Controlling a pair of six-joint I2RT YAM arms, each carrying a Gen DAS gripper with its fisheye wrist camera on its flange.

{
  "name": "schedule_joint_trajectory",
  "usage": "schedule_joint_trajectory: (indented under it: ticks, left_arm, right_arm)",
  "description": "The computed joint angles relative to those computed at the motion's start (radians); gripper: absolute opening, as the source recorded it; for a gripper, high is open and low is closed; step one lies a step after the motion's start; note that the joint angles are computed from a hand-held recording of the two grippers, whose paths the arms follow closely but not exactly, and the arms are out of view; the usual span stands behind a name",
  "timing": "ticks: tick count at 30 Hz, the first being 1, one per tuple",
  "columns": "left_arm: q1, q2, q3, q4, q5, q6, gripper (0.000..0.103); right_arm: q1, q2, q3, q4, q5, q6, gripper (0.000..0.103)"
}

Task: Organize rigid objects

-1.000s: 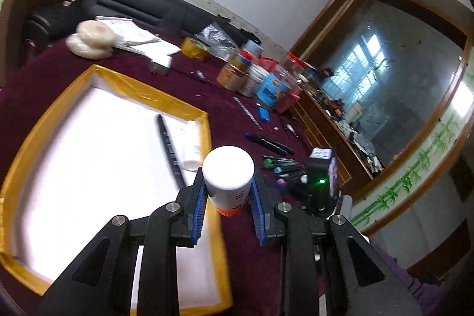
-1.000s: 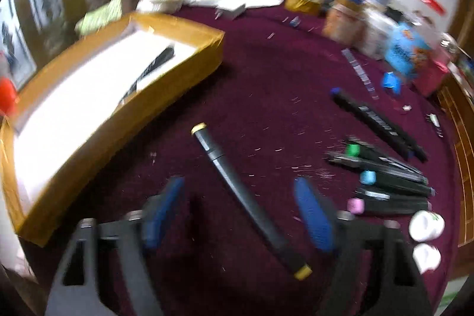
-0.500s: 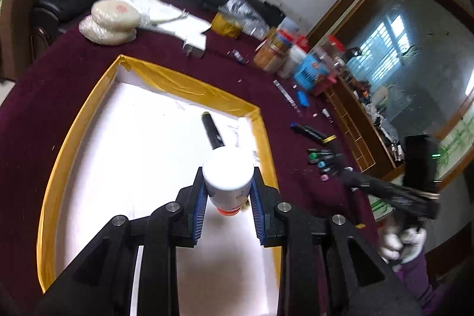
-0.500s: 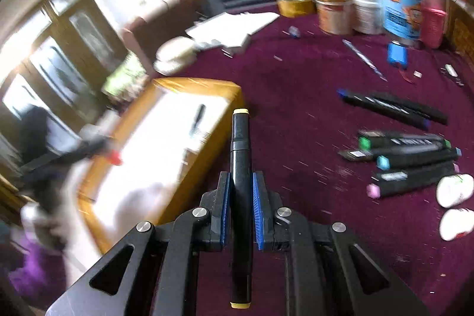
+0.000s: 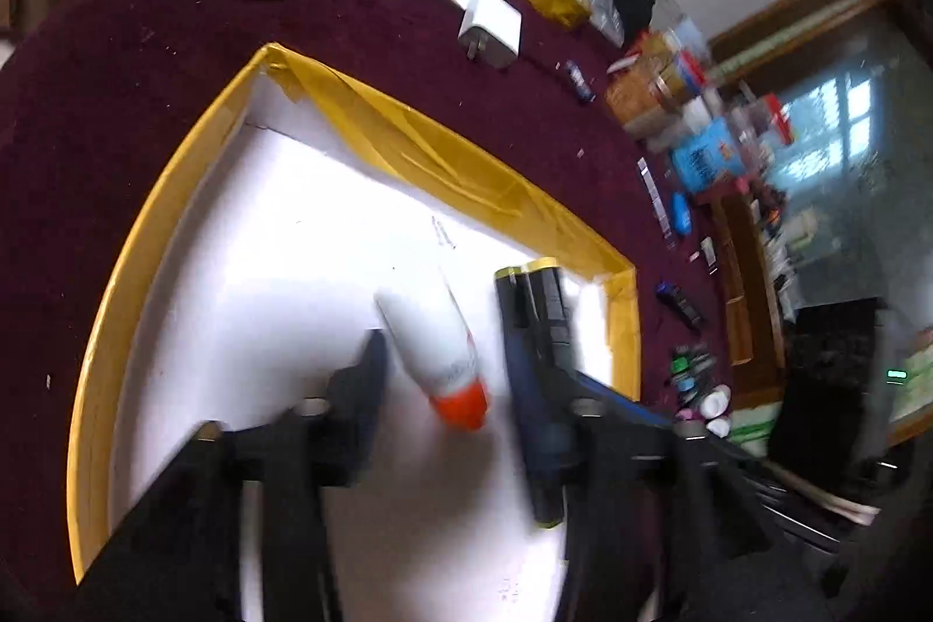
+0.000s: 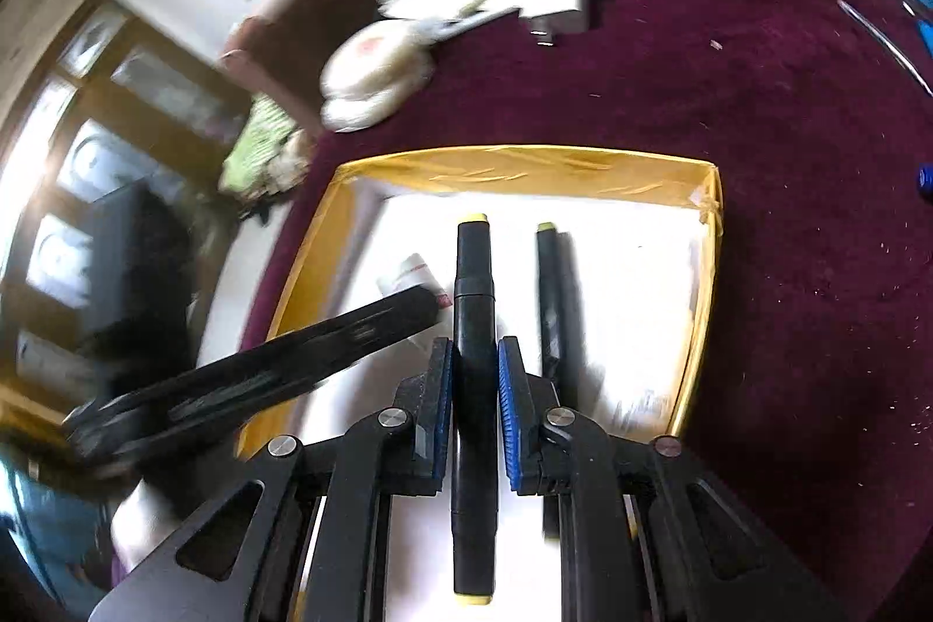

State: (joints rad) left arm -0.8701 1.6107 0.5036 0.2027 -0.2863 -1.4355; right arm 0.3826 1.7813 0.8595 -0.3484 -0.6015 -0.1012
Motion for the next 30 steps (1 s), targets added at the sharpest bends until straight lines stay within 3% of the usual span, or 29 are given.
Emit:
schedule_joint_trajectory:
  ticks: [2, 8, 11, 16, 19, 21, 23, 25, 30]
  left_arm:
    - [-0.024, -0.03, -0.05, 0.053, -0.041, -0.034, 0.057]
    - [-0.18, -0.021, -0.062, 0.009, -0.258, -0.164, 0.058]
    - [-0.228, 0.046, -0.078, 0.087, -0.295, -0.234, 0.058]
    - [-0.316, 0.053, -0.083, 0.078, -0.368, -0.31, 0.058]
    - [-0.354, 0.004, -0.101, 0.134, -0.428, -0.256, 0.058]
    - [-0.394, -0.06, -0.044, 0.049, -0.512, -0.19, 0.058]
    - [-0.403, -0.084, 0.078, -0.073, -0.532, -0.074, 0.067]
    - [-0.379, -0.021, 0.273, -0.255, -0.496, 0.017, 0.069]
    - [-0.286, 0.238, 0.622, -0.34, -0.316, 0.199, 0.069]
  right_arm:
    - [0.0, 0.03, 0.009, 0.021, 0.011, 0.018, 0.015]
    - [-0.116, -0.067, -0.028, -0.002, -0.046, -0.067, 0.017]
    - [-0.257, -0.165, -0.06, -0.063, -0.084, -0.194, 0.021]
    - [-0.57, -0.213, -0.034, -0.125, -0.144, -0.368, 0.031]
    - [-0.772, -0.156, 0.03, -0.146, -0.189, -0.451, 0.043]
    - [-0.874, -0.075, 0.092, -0.127, -0.195, -0.459, 0.045]
    - [-0.949, 0.006, 0.164, -0.133, -0.204, -0.458, 0.045]
    - [-0.999, 0.101, 0.222, -0.097, -0.212, -0.415, 0.045]
    - [-1.044, 0.267, 0.319, 0.012, -0.234, -0.281, 0.045]
